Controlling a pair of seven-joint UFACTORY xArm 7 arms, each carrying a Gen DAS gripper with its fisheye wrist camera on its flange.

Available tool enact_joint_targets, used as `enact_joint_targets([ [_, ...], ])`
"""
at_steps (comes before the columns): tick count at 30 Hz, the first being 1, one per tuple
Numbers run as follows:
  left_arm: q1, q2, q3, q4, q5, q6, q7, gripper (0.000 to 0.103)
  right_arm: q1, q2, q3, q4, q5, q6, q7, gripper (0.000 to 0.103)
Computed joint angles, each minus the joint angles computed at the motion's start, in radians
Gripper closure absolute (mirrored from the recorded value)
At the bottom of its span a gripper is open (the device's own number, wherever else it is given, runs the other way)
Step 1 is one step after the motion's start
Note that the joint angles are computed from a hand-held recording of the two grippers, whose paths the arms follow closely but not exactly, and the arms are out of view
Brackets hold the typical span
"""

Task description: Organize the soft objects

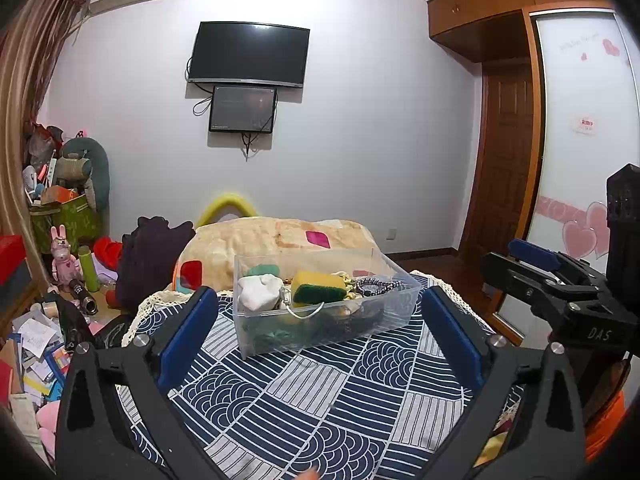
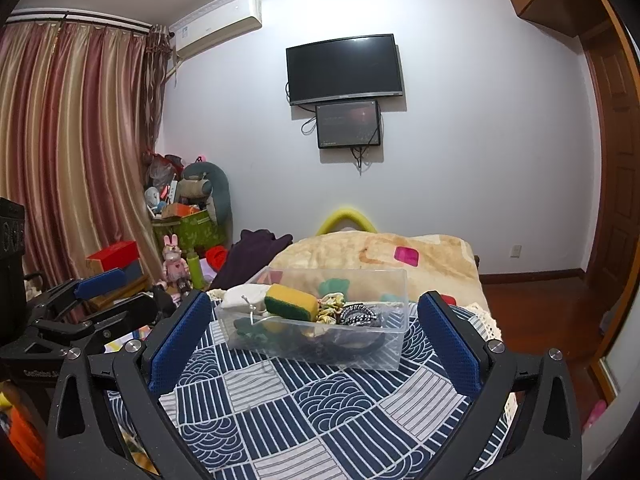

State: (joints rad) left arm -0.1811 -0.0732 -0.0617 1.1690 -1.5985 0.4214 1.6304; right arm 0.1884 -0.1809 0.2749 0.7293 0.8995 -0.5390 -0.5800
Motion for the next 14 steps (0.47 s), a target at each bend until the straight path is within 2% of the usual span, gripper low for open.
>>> enact_joint_targets([
  [14, 0.002, 0.001, -0.001, 0.0, -0.005, -0.005, -0.009, 0.0, -0.001, 0.0, 0.002, 0.0, 0.001, 0.009, 0.001, 0.0],
])
